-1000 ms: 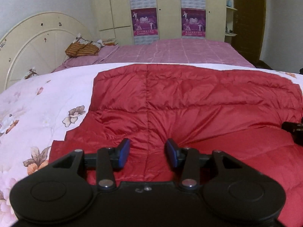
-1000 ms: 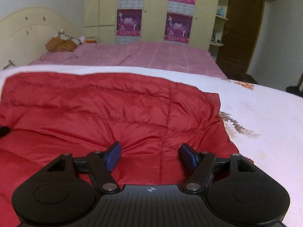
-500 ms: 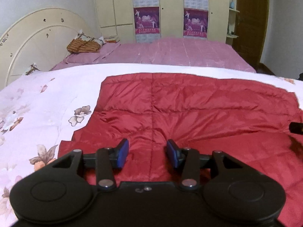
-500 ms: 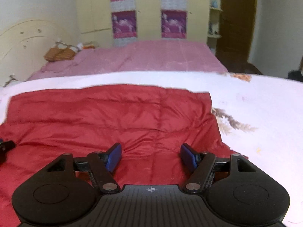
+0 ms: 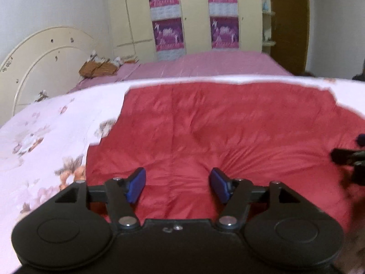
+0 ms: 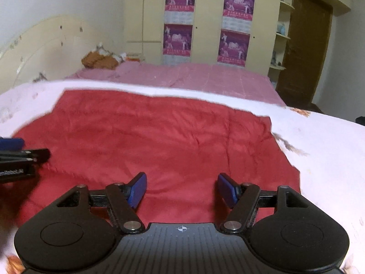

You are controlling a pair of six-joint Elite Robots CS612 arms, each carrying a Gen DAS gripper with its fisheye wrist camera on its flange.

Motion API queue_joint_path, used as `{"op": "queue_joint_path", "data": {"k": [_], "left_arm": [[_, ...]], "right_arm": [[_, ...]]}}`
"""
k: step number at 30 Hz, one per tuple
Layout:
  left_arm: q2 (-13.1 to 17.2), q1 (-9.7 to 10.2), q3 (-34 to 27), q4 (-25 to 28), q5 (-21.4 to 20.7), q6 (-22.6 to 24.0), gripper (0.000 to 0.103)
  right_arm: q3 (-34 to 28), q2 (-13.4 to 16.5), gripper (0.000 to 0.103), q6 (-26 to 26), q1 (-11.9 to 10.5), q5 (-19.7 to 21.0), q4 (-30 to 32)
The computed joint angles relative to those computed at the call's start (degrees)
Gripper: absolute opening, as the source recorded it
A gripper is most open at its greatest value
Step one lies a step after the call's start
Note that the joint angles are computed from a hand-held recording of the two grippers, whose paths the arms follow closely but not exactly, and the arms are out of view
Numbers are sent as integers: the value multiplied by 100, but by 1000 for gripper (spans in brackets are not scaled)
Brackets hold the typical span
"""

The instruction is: Fold large clothes

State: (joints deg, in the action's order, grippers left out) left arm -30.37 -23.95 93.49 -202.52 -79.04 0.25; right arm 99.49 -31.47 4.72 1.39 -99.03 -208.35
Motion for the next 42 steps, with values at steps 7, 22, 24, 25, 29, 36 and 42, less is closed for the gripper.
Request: {"op": "queue_joint_path", "data": {"k": [7, 22, 24, 25, 29, 36, 42], "left_arm": [[25, 71, -123, 323, -70, -203, 65], [-802, 501, 924, 708, -914, -1537, 77], [-828, 559, 965, 926, -1120, -1866, 77], [-813, 607, 960, 1006, -1315, -2077, 77], [-562, 793, 724, 908, -2164, -2853, 75], [-77, 841, 242, 197, -2386, -3765, 73], [28, 820, 84, 148, -2246, -3951, 45]], "right_arm": [[-96, 115, 69, -41, -68, -462, 288], [1404, -797, 69, 1439, -296, 533, 171], [1480, -800, 69, 1699, -382, 849, 263], [1501, -794, 69, 1847, -424, 1009, 289], [1477, -645, 69, 2426, -591, 1648, 77], [1230, -364, 68, 3516, -784, 2092, -508], [1069, -276, 33, 3682, -806, 2037, -584]]}}
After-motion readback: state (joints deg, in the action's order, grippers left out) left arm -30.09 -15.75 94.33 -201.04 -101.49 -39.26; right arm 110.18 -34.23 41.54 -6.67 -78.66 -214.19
